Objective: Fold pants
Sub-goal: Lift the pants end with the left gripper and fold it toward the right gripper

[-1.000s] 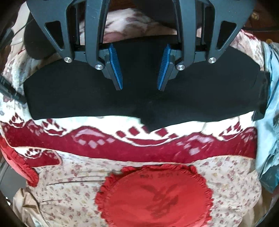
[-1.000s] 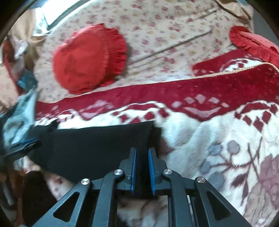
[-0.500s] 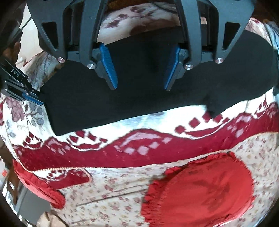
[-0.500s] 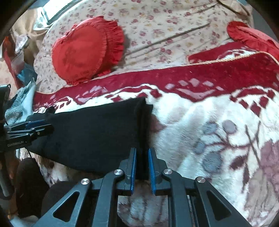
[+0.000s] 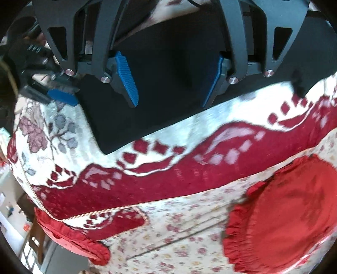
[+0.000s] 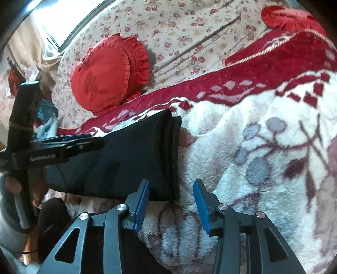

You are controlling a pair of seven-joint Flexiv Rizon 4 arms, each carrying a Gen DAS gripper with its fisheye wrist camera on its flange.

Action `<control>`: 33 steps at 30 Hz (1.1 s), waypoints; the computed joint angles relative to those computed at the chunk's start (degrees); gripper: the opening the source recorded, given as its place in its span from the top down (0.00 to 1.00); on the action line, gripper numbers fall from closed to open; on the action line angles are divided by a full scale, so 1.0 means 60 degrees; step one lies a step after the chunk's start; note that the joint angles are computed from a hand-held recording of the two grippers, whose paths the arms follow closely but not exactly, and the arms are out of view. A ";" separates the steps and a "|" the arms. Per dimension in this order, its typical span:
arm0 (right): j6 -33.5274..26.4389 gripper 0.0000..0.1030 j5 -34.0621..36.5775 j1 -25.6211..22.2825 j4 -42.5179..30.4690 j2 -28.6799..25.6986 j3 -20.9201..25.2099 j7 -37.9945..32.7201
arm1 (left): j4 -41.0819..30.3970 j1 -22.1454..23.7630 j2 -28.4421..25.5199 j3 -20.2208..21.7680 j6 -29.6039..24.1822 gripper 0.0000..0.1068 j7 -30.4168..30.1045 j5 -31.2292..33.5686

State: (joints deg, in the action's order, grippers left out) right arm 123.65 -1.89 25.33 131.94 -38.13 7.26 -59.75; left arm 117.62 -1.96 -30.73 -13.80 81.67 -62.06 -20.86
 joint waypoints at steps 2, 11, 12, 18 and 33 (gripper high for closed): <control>0.0321 0.58 -0.0235 -0.0299 -0.0072 -0.0229 0.0268 0.0098 | -0.0358 -0.0132 -0.0221 0.0004 -0.0237 0.42 0.0037 0.0067; 0.1555 0.56 -0.1340 -0.1030 -0.0322 -0.1075 0.0736 0.0425 | -0.1698 -0.0663 -0.0978 0.0057 -0.1307 0.42 0.0241 0.0187; 0.1660 0.56 -0.1555 -0.1193 -0.0313 -0.1142 0.0833 0.0543 | -0.1869 -0.0829 -0.1064 0.0206 -0.1459 0.42 0.0177 0.0274; 0.2348 0.56 -0.1852 -0.1307 -0.0239 -0.1432 0.0817 0.0775 | -0.2430 -0.1145 -0.1401 0.0327 -0.1766 0.42 0.0093 0.0438; 0.3016 0.69 -0.2086 -0.1270 -0.0416 -0.1821 0.0712 0.1499 | -0.2676 -0.1471 -0.1848 0.0443 -0.1221 0.58 0.0387 0.1131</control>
